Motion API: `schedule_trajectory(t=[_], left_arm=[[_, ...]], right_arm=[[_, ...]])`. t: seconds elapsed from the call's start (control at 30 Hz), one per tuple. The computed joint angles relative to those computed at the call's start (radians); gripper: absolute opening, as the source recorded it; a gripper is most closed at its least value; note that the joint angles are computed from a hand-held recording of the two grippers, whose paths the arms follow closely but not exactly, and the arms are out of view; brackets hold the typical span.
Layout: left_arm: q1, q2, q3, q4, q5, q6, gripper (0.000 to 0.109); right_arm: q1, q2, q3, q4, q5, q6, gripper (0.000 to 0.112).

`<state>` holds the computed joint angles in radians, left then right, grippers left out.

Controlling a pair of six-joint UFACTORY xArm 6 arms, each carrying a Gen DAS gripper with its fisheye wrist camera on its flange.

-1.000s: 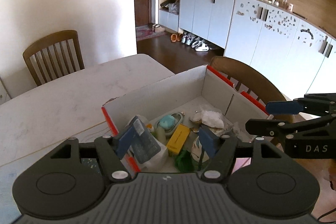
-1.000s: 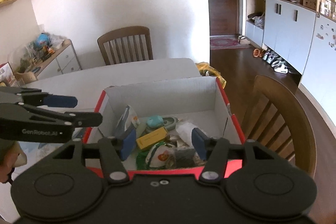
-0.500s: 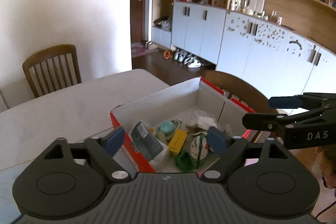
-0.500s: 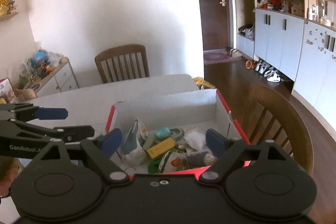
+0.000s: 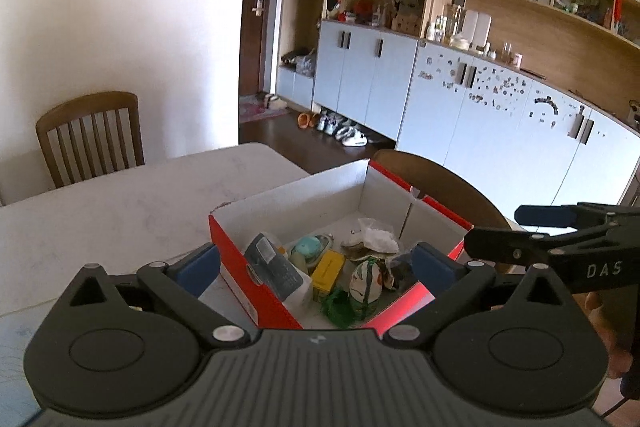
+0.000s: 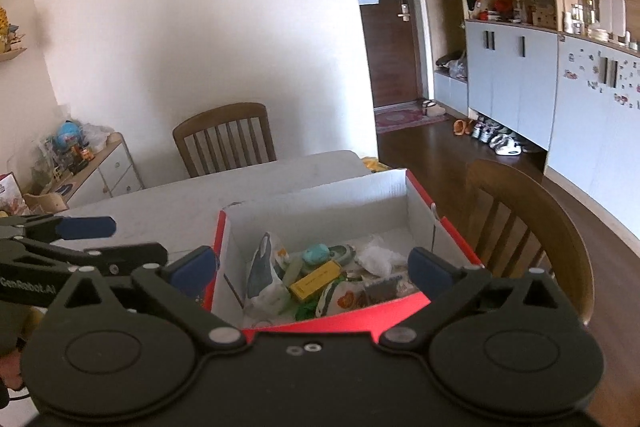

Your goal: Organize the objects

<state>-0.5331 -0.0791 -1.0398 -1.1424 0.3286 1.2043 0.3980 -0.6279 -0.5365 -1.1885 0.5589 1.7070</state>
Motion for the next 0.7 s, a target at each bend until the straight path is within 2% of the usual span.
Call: schedule_trajectory(t=[0.2,0.3,0.5,0.7], left_arm=[[0.004,-0.045,0.035,-0.077,0.017,0.099,0.103],[-0.006,-0.06,0.051,-0.114,-0.008,0.15,0.103],[0.013,-0.052,0.053,-0.032,0.032,0.056,0.103],[0.015,-0.048,0.056,-0.028,0.032,0.07,0.103]], right_arm=[[0.052,-0.007,0.003,0.005,0.055,0.031,0.102],[0.08,-0.014,0.007,0.006,0.083,0.053,0.102],[0.125,-0.021,0.01,0.019,0.142,0.082,0.102],[0.145,-0.014,0.009,0.03,0.164,0.103,0.102]])
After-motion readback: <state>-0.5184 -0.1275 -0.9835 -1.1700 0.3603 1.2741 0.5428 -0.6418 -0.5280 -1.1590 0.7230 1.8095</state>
